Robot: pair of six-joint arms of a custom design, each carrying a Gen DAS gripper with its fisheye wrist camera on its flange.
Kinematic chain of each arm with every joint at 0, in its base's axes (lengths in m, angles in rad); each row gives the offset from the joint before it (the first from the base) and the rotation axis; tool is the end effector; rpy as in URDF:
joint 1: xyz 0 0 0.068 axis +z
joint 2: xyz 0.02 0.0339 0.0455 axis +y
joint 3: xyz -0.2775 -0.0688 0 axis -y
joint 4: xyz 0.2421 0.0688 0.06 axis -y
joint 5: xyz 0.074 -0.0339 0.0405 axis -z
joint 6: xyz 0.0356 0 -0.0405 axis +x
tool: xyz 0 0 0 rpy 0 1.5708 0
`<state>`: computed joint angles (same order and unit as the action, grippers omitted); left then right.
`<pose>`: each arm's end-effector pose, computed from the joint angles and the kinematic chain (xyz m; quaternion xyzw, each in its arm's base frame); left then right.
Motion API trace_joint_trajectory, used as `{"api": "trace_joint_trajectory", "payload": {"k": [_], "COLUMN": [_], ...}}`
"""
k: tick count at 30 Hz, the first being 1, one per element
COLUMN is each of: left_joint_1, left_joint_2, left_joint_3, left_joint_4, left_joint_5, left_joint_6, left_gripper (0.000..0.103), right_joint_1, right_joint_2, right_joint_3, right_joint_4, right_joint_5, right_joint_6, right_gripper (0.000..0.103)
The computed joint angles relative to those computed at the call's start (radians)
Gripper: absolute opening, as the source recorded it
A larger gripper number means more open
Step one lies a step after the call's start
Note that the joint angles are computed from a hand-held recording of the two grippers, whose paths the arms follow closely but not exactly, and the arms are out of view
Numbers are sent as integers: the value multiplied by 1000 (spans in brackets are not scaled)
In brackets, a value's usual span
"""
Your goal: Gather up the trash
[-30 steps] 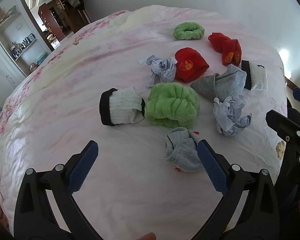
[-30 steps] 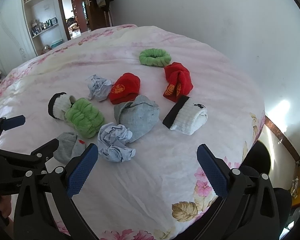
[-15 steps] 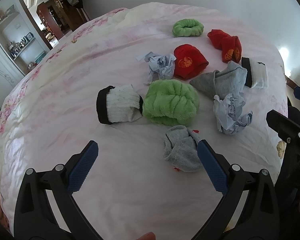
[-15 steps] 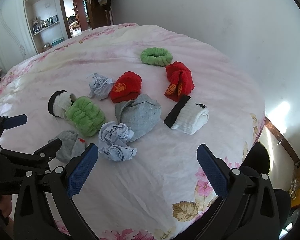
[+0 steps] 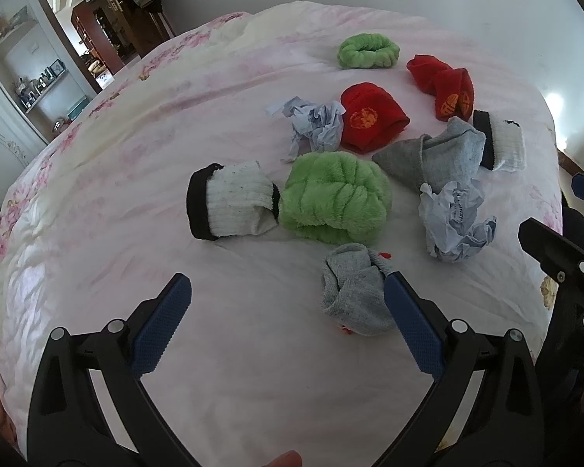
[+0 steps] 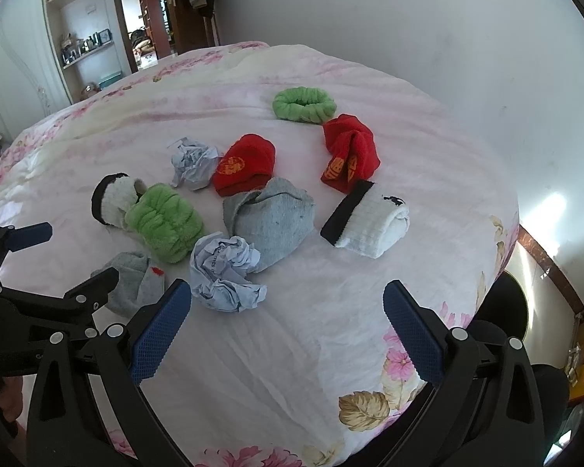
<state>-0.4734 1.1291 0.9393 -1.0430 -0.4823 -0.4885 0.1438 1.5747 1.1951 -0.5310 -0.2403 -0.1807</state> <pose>0.1726 -0.0699 0.2780 -0.0474 0.9569 0.1332 0.2537 0.3301 0.0564 0.2713 -0.1901 0.9206 0.1074 0.3238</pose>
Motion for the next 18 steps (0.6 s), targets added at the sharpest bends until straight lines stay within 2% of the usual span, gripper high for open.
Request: {"api": "trace_joint_trajectory", "payload": {"k": [18], "left_joint_1": [15], "left_joint_2": [13], "left_joint_3": [-18], "left_joint_4": [21], "left_joint_5": [9], "left_joint_6": [21], "left_gripper": [97], "right_joint_1": [-3], "right_joint_2": [22], "right_joint_3": [7], "right_joint_4": [-2], "right_joint_5": [-12], "right_joint_6": [0], "right_gripper": [95]}}
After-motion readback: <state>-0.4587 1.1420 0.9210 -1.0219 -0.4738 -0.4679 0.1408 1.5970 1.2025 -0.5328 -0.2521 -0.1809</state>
